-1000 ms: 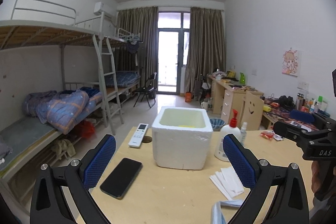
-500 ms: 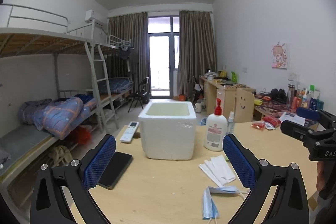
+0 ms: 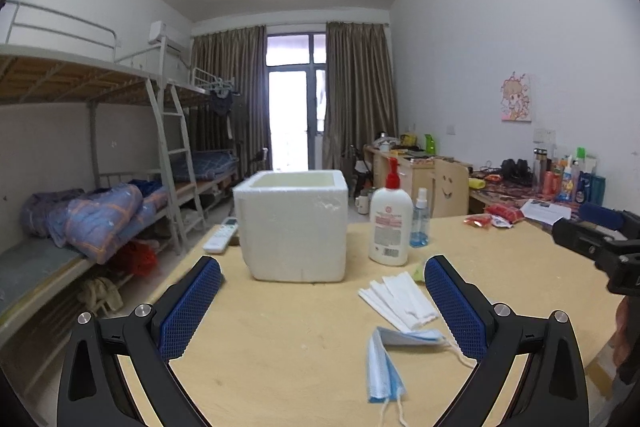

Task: Organize soft objects

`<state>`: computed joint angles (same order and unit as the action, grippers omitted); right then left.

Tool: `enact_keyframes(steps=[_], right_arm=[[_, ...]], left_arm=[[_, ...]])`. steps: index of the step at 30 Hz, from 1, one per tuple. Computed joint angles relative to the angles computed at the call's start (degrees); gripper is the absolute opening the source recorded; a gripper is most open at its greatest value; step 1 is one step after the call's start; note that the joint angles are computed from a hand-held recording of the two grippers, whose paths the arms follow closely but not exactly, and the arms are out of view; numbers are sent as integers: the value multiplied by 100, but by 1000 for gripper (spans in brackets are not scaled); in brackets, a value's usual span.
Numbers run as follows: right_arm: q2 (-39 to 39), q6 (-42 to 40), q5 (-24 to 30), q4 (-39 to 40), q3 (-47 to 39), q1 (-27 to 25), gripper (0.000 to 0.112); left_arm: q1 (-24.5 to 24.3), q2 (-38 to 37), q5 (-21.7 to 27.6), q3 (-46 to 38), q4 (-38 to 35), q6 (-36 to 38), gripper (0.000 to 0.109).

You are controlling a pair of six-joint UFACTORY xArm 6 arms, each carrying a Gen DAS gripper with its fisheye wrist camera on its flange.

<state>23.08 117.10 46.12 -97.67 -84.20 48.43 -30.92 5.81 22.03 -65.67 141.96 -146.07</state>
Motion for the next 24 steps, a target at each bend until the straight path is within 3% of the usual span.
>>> enact_keyframes(steps=[4,12,24], right_arm=[[21,-6,106,85,95,75,102],[144,-8,-12,153,179,96,102],[201,17,-194,391,194,-57,102]], left_arm=[[-48,38,13,120,510,-608,102],[-117,204,56,155,735,-883,102],[-88,529,-338,-235,610,-552,102]])
